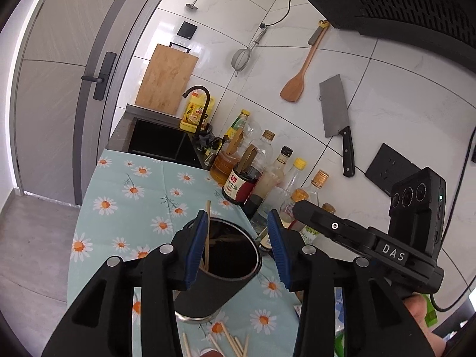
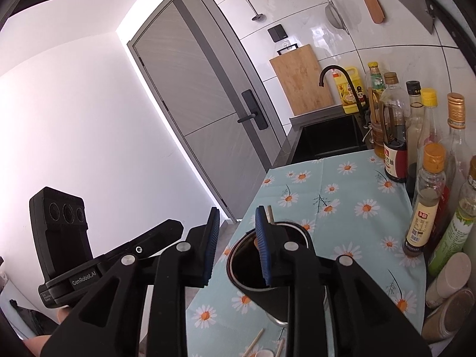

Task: Organize utensils
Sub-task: 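Move both grippers back down to the utensils on the table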

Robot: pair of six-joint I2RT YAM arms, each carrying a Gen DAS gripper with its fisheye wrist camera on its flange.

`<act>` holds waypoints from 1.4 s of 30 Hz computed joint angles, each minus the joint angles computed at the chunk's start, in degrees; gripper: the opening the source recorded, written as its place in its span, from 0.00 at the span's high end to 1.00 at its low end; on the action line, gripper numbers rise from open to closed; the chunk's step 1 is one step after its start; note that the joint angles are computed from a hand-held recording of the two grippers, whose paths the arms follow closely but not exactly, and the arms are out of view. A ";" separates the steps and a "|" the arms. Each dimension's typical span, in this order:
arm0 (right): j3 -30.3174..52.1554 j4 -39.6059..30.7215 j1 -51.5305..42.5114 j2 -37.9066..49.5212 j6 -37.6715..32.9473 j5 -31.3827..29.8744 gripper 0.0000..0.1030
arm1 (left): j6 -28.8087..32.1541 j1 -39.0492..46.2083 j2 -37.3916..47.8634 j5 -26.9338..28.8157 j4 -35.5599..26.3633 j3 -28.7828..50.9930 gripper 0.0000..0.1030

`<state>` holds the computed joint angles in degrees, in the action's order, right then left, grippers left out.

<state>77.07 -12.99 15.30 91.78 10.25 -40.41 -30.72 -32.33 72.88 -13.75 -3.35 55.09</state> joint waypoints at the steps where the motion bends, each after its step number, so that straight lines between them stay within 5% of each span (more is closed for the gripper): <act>1: -0.75 -0.37 -0.32 -0.92 -0.27 -0.41 0.69 | -0.31 -0.79 -0.97 -0.65 -1.37 -0.19 0.61; 12: -9.05 -10.70 -3.26 -9.68 -8.16 -2.51 0.63 | -6.09 -9.12 -8.22 -4.99 -14.75 -3.63 0.61; 19: -14.85 -16.55 -3.88 -13.00 -12.84 -1.00 0.63 | -11.24 -13.60 -11.80 -2.68 -17.82 -9.66 0.61; 31: -23.88 -21.28 -4.84 -16.47 -13.84 1.60 0.63 | -14.20 -15.63 -9.69 9.98 -14.35 -17.83 0.61; 42: -29.65 -25.52 -7.40 -20.06 -13.21 2.48 0.63 | -13.90 -14.84 2.45 21.17 -9.03 -19.36 0.63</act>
